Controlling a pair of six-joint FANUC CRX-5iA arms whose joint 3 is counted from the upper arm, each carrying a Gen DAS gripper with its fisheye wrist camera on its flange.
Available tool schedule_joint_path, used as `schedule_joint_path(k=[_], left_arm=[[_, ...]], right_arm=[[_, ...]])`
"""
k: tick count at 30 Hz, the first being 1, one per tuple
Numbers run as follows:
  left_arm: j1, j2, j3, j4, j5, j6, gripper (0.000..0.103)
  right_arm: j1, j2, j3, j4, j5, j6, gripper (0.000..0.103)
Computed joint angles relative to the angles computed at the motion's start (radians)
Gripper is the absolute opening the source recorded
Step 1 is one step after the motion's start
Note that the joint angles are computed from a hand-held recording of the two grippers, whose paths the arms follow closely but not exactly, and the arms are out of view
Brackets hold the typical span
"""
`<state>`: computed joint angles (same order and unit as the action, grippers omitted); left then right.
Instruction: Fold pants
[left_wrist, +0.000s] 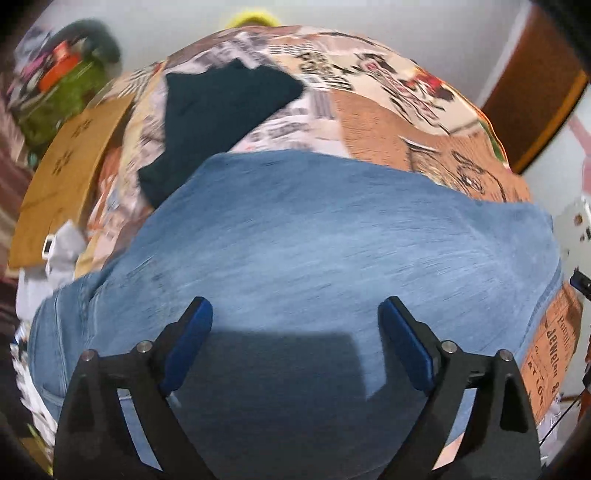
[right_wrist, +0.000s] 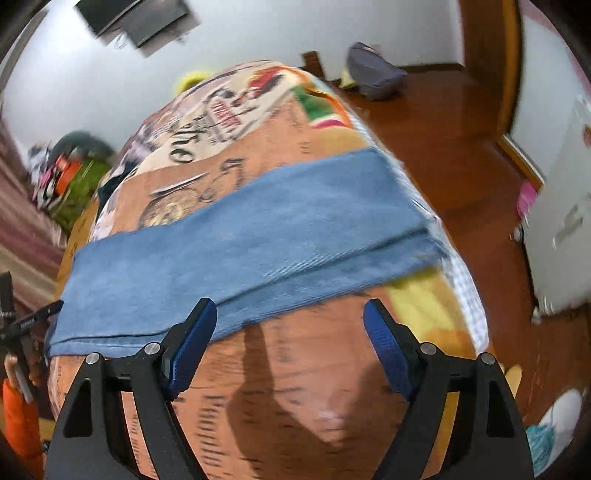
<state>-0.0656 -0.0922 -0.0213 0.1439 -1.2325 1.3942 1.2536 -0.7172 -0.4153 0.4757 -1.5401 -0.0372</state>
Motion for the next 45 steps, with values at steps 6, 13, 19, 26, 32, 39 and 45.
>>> schedule_joint_path(k=[6,13,19,26,32,39,45], left_arm=[[-0.119,0.082,0.094,-0.069,-0.019,0.049,0.099],[-0.177,0.134,0.138,-0.067,-0.026,0.083,0.099],[-0.211,0.151,0.152,-0.074,-0.012,0.099,0.099],[-0.218,0.142,0.144,-0.075,0.004,0.104,0.099],[-0.205,0.103,0.115,-0.035,0.024,0.082,0.099],[-0.199,0.004,0.085,-0.056,0.094,0.075,0.099],[-0.154,-0.096,0.039,-0.028,0.156,0.042,0.099]], right_arm=[[-0.078,-0.090,-0.084,-0.009,0.106,-0.079,0.079],[-0.343,-0.072,-0.099,-0.116,0.279,-0.023,0.062],[-0.422,-0.012,-0.050,-0.121,0.265,0.111,0.013],[-0.332,-0.007,-0.062,0.026,0.185,0.104,0.006],[-0.250,-0.004,-0.031,0.155,0.169,0.060,0.006],[-0.137,0.058,0.054,0.317,0.192,0.080,0.005],[-0.112,0.145,0.132,0.380,0.305,0.136,0.005]])
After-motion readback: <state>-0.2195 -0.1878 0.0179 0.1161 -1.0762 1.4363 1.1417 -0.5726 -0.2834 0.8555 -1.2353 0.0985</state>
